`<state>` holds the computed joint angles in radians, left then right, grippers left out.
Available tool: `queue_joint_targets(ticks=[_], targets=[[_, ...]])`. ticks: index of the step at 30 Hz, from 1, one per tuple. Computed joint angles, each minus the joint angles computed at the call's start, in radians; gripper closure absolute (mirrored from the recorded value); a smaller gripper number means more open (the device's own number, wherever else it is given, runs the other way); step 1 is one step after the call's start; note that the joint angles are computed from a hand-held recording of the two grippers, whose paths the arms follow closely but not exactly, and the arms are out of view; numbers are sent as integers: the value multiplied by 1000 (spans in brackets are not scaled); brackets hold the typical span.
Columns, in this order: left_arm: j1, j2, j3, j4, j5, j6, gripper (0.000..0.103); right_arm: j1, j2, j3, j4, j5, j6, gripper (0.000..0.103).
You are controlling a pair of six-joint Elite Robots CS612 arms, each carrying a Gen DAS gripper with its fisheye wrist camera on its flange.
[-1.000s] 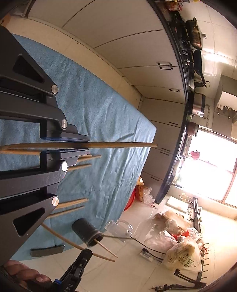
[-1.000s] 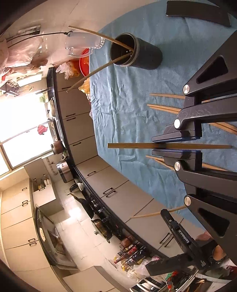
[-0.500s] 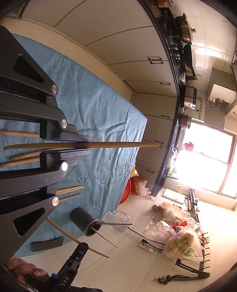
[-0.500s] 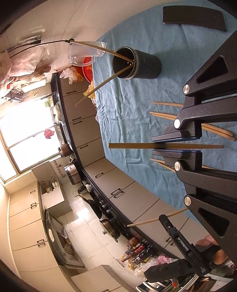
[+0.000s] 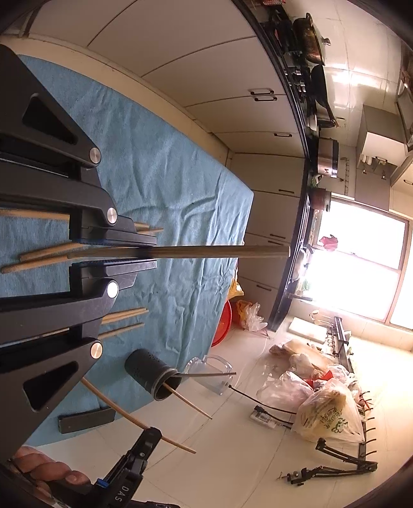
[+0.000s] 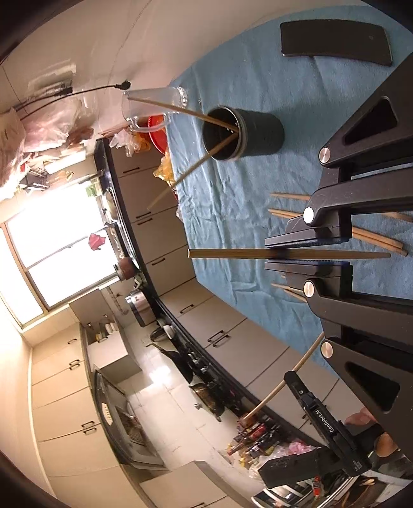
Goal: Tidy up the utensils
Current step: 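Lift both chopsticks upright and carry them over the black holder cup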
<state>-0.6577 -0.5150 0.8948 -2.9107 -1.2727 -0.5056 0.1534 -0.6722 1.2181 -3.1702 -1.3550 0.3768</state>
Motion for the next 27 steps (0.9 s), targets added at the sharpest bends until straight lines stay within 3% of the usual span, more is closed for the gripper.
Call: queue_joint_targets(ticks=[17, 27], targets=[[-24, 40, -134, 41, -74, 99, 97, -51, -70, 123, -162, -93, 113, 96], [-39, 110, -321, 123, -133, 164, 97, -81, -97, 159, -216, -124, 162, 96]])
